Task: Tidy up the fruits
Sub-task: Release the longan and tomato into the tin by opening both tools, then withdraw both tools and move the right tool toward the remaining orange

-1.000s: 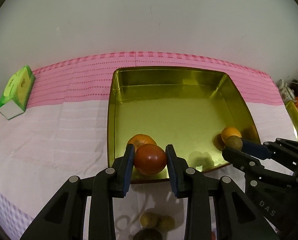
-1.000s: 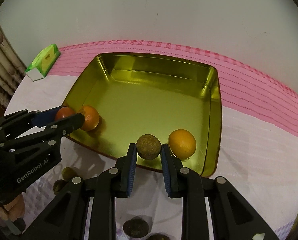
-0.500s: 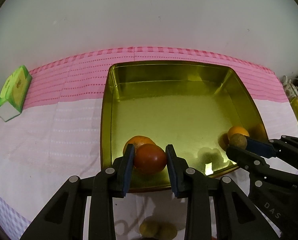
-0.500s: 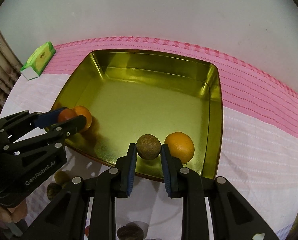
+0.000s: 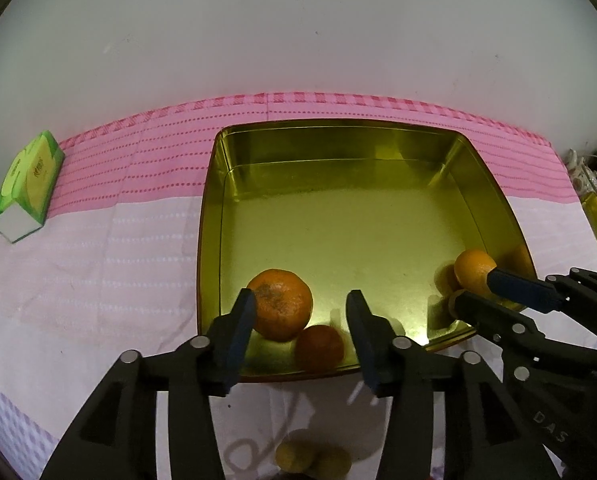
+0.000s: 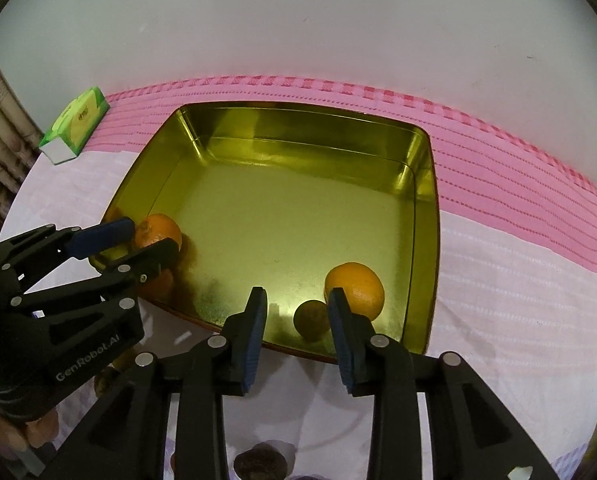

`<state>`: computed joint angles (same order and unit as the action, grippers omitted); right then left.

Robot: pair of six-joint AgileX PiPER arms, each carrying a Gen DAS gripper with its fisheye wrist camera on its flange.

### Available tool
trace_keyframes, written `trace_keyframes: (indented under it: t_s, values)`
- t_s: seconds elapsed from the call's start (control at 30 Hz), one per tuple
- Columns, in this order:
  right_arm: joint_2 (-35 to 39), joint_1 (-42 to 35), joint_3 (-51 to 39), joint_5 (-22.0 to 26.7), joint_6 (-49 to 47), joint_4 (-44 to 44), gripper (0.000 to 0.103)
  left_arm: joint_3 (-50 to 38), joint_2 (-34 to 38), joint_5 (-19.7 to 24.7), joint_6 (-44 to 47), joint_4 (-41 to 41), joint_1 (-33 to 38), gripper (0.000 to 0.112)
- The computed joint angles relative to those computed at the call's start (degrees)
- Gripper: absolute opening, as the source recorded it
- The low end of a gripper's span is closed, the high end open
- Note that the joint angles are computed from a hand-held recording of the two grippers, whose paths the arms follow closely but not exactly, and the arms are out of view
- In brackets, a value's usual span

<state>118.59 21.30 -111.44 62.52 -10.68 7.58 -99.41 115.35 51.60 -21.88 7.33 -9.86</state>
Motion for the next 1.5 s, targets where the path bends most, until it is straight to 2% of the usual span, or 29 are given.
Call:
trace_keyframes:
  t_s: [0.07, 0.43, 0.8, 1.0, 1.27, 1.5]
  values:
    - [-0.6, -0.1, 0.6, -0.3, 0.2, 0.0, 0.033, -0.1, 0.0, 0.2, 0.0, 0.1, -0.1, 0.055]
    - [-6.8, -0.7, 7.9, -2.8, 1.0, 0.6, 0.036, 5.1, -5.4, -0.2, -3.3, 2.9, -1.7, 0.055]
    - [-19.9, -2.5, 23.9, -6.7, -0.5, 2.0, 0.036, 23.3, -19.5, -3.5, -11.0, 7.7, -4.6, 0.055]
    - [-29.4, -4.1, 35.9, -8.8, -2.0, 2.7, 0.036, 34.0, -26.9, -4.8, -16.7, 10.3, -7.2, 0.055]
    - [-41.1, -6.8, 49.3, -10.0, -4.1, 2.6, 0.036, 47.3, -35.2, -5.8, -28.6, 15.0, -14.9, 0.055]
    - [-49.1, -10.8, 58.3, -10.0, -7.0, 4.4, 0.04, 53.2, -39.4, -4.3, -38.0, 18.4, -22.3, 0.055]
